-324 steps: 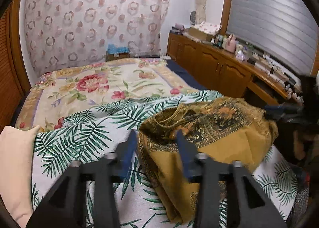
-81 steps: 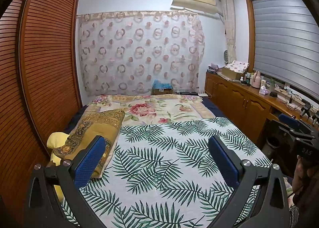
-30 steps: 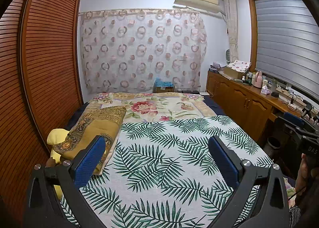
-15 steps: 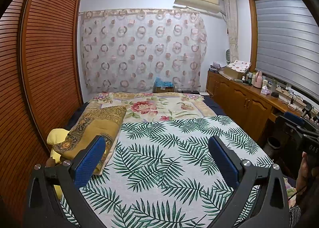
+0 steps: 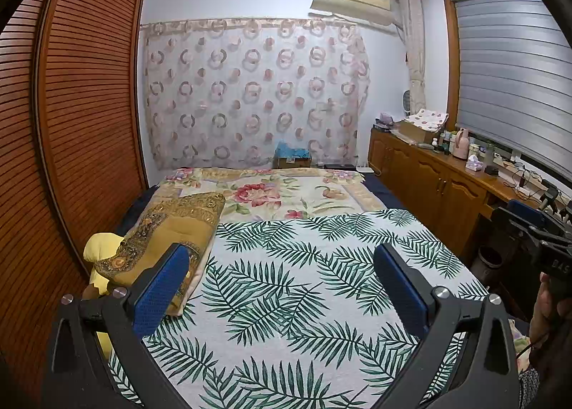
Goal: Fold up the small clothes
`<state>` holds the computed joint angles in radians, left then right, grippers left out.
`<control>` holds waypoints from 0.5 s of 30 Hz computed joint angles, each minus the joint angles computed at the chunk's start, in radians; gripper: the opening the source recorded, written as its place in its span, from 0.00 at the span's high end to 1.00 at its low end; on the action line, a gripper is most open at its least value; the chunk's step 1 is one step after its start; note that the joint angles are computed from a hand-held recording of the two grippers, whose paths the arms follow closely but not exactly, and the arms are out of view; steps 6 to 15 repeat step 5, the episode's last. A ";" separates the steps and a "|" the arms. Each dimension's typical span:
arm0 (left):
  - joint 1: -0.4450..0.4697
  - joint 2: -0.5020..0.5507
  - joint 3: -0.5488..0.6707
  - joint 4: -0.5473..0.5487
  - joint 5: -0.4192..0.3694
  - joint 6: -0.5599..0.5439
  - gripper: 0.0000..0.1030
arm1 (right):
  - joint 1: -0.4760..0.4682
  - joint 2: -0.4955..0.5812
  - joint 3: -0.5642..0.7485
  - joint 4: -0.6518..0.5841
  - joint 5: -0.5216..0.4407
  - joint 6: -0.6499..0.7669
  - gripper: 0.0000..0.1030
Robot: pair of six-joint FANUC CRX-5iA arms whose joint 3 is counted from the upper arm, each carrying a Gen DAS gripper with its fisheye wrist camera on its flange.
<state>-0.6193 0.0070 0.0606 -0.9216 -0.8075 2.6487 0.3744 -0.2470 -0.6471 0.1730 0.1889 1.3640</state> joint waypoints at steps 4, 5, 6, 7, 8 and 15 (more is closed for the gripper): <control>-0.003 0.000 0.001 -0.002 -0.003 0.002 0.00 | 0.000 0.000 0.000 -0.001 0.001 0.000 0.17; -0.003 0.000 0.002 -0.001 -0.004 0.002 0.00 | -0.001 0.001 0.000 0.004 0.002 -0.004 0.17; -0.003 0.000 0.002 -0.001 -0.004 0.002 0.00 | -0.001 0.001 0.000 0.004 0.002 -0.004 0.17; -0.003 0.000 0.002 -0.001 -0.004 0.002 0.00 | -0.001 0.001 0.000 0.004 0.002 -0.004 0.17; -0.003 0.000 0.002 -0.001 -0.004 0.002 0.00 | -0.001 0.001 0.000 0.004 0.002 -0.004 0.17; -0.003 0.000 0.002 -0.001 -0.004 0.002 0.00 | -0.001 0.001 0.000 0.004 0.002 -0.004 0.17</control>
